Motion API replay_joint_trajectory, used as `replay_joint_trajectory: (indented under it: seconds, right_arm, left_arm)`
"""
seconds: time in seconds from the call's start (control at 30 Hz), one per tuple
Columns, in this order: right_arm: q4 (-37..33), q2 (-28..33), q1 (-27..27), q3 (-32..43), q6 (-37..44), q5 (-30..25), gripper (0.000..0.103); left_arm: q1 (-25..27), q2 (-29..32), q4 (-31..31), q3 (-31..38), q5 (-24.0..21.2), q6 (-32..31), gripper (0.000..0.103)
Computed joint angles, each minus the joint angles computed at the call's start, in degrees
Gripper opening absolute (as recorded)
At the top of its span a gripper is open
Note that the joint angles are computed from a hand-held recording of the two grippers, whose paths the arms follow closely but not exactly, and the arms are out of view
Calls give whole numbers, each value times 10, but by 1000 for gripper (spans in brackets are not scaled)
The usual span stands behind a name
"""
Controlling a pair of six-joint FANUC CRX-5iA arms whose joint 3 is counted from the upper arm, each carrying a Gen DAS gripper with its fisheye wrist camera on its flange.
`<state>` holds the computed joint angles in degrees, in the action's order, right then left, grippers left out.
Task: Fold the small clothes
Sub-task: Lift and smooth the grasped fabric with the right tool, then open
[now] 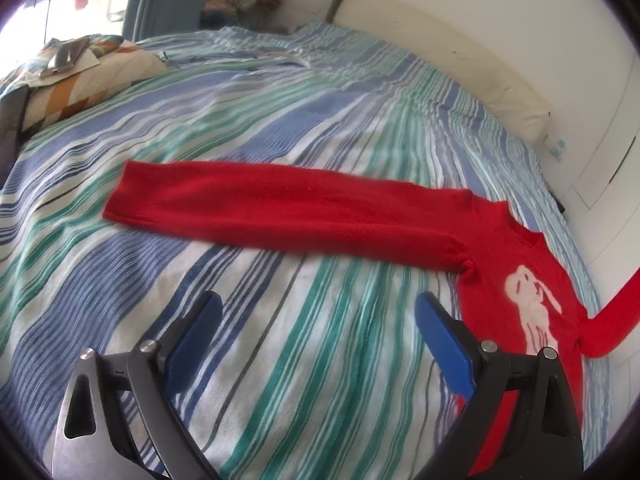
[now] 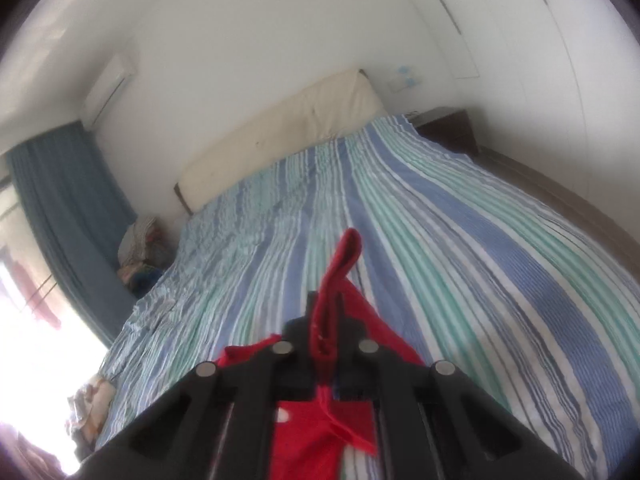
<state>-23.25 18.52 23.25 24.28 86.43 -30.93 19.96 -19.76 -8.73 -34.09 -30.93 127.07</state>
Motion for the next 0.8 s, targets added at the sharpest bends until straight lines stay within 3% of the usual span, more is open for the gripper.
replay_joint_trajectory:
  seconds: [0.13, 0.23, 0.27, 0.3, 0.37, 0.43, 0.63, 0.73, 0.8]
  right_arm:
    - [9, 37, 85, 70, 51, -43, 4]
    - [67, 69, 146, 82, 44, -43, 5]
    - [59, 79, 157, 90, 59, -62, 10]
    - [31, 103, 159, 122, 84, -106, 27]
    - [-29, 132, 154, 158, 119, -174, 56]
    - [-74, 124, 144, 134, 158, -174, 58]
    - [-75, 110, 103, 85, 153, -186, 68]
    - [-92, 153, 62, 123, 98, -256, 70]
    - [-56, 182, 44, 131, 17, -273, 70]
  left_arm:
    - [-8, 10, -33, 15, -20, 21, 97]
    - [-9, 19, -46, 22, -32, 28, 97]
    - [-6, 20, -40, 21, -30, 22, 97]
    - [-1, 20, -30, 17, -27, 13, 97]
    - [8, 17, -13, 10, -22, -3, 97]
    - [14, 13, 0, 5, -17, -16, 97]
    - [-1, 31, -3, 19, -20, -23, 97]
    - [-29, 50, -42, 42, -40, 3, 97]
    - [-44, 62, -66, 54, -56, 17, 97]
